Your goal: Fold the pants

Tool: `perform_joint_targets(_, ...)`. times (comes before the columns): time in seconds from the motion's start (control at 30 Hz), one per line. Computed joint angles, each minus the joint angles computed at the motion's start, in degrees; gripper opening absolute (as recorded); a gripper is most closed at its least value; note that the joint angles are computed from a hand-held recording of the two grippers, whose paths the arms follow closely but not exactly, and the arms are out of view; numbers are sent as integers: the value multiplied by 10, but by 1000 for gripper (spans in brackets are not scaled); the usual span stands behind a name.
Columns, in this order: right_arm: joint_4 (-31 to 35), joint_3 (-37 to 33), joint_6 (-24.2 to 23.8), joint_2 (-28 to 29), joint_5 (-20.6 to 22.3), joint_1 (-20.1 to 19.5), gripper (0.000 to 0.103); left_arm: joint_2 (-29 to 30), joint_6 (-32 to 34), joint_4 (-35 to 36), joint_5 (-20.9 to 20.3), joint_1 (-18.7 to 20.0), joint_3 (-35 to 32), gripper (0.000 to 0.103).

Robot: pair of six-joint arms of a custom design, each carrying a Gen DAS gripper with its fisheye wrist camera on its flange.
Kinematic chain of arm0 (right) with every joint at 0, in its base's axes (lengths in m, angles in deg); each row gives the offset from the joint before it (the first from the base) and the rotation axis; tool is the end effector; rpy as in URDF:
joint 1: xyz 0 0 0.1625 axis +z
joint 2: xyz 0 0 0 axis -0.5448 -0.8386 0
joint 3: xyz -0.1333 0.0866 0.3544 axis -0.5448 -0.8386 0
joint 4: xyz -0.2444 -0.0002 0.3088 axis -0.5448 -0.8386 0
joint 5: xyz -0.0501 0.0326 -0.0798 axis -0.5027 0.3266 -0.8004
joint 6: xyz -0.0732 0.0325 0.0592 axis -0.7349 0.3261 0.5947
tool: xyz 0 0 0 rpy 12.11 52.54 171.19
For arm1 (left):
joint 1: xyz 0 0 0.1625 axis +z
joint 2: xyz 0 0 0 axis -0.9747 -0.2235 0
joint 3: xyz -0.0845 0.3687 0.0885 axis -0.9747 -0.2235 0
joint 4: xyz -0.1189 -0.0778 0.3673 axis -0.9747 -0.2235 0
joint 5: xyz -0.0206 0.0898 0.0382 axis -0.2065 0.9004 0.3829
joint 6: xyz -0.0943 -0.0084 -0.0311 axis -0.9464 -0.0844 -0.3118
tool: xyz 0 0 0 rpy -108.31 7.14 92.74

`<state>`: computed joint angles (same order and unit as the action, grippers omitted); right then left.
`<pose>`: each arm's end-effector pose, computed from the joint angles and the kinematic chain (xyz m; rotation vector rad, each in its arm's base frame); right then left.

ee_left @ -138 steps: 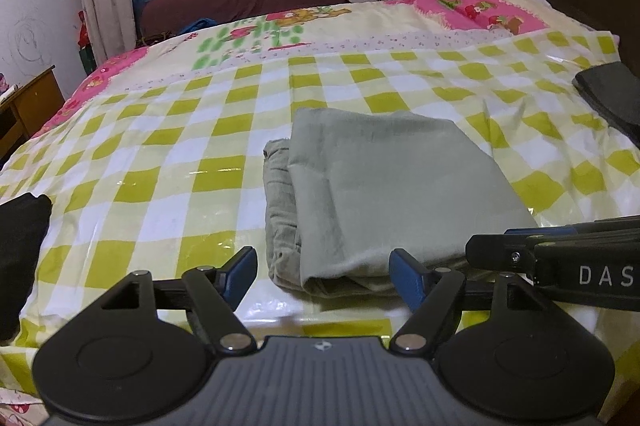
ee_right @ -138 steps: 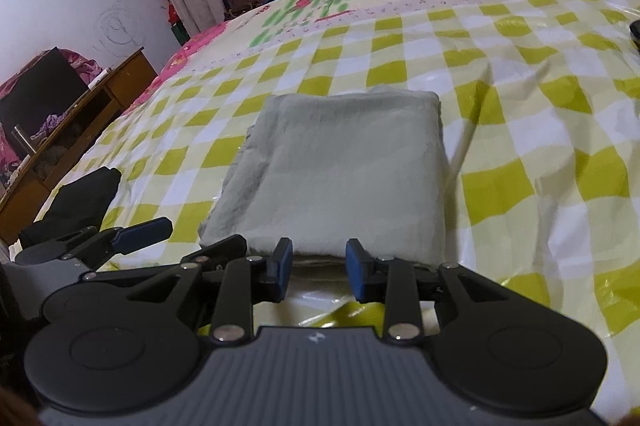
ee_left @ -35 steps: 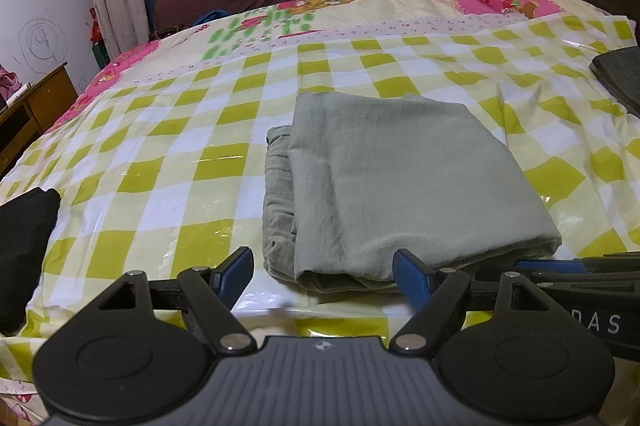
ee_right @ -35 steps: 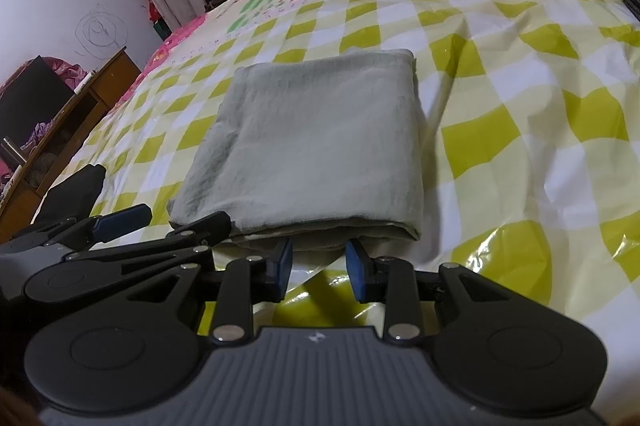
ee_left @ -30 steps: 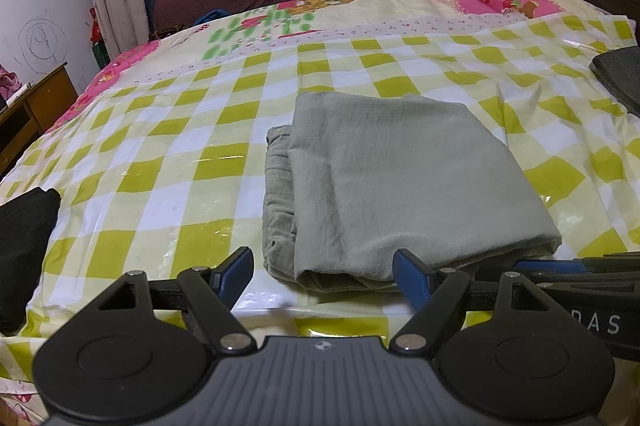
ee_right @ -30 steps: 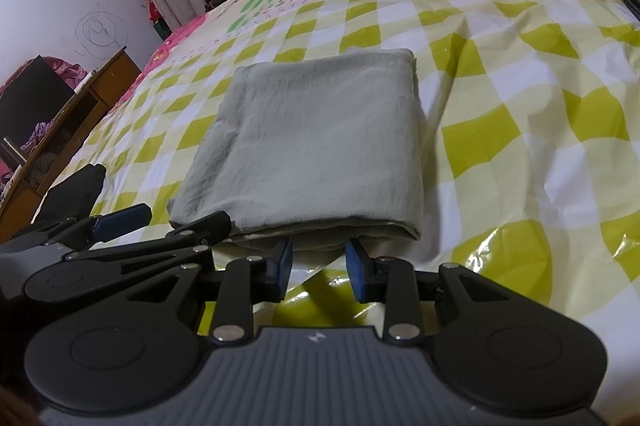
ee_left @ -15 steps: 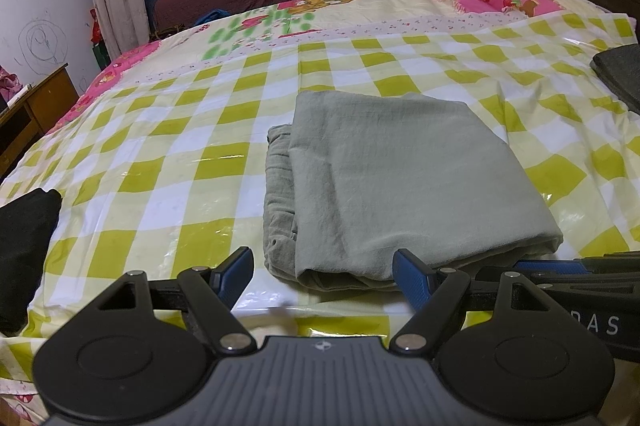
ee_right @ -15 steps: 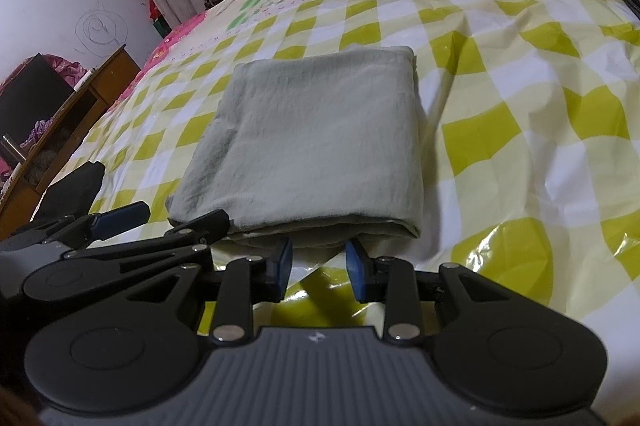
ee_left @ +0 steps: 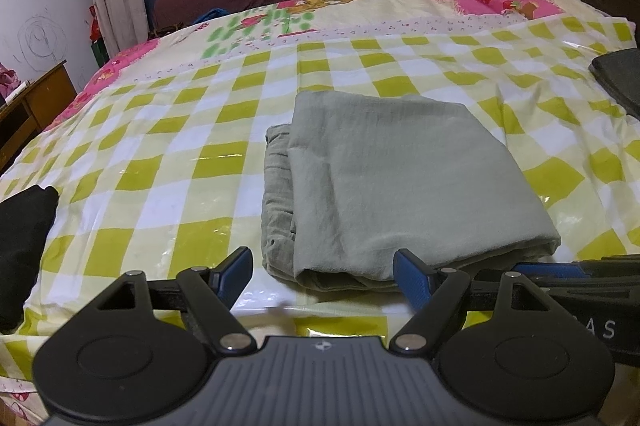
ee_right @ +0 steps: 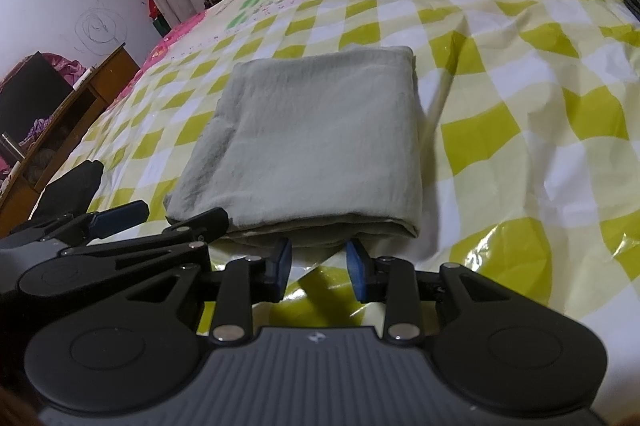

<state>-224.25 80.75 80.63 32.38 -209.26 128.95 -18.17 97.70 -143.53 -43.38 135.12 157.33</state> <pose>0.1407 -0.6372 0.1091 -0.4033 -2.2900 1.3339 -0.2397 -0.7208 0.0847 1.3823 2.1947 -0.5800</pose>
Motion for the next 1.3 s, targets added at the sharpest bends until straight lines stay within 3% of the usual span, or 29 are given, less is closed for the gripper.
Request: perform_joint_targets(1.3, 5, 1, 1, -3, 0, -1, 33, -1, -1, -2, 0, -1, 2, 91)
